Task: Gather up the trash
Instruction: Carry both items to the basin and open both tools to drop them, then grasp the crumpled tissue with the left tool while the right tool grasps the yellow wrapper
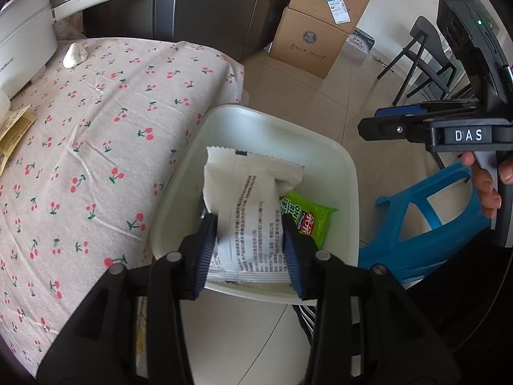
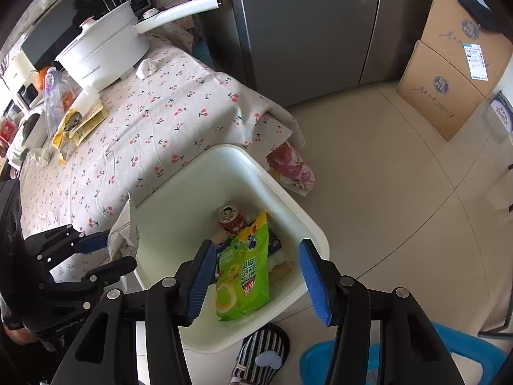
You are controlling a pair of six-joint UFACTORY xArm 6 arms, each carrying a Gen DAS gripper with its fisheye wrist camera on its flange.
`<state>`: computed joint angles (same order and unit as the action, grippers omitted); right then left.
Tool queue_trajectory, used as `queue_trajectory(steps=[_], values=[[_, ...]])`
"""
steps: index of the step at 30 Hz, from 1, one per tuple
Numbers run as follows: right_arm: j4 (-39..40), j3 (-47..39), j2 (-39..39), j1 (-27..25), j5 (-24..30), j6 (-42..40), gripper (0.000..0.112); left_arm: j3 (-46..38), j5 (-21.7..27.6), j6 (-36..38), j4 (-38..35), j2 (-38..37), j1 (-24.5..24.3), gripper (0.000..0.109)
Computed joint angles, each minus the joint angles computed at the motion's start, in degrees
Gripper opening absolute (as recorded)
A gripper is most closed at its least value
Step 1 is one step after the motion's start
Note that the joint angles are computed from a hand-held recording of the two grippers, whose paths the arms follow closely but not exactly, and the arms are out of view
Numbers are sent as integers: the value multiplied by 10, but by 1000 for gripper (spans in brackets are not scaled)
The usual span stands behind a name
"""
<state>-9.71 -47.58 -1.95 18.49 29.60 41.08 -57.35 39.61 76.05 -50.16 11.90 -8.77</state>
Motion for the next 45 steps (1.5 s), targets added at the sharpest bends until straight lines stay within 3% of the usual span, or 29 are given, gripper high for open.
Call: queue_trajectory(steps=[2, 3, 17, 26, 33, 40, 45], values=[[-6, 4, -4, -3, 1, 8, 57, -6, -1, -9, 2, 5, 0, 68], [-7, 5, -5, -5, 2, 12, 58, -7, -3, -11, 1, 5, 1, 72], [-30, -6, -8, 0, 3, 45, 73, 0, -23, -35, 24, -28, 53, 98], [-49, -79, 49, 29, -7, 66, 77, -27, -43, -53, 29, -33, 129, 102], [-43, -189, 136, 63, -6, 40, 79, -67, -54, -75, 35, -15, 204, 102], [-6, -338, 248, 95, 12, 2, 80, -134, -87, -137, 85, 39, 258, 102], [-11, -459, 333, 110, 41, -4, 81, -224, -118, -178, 121, 118, 273, 102]])
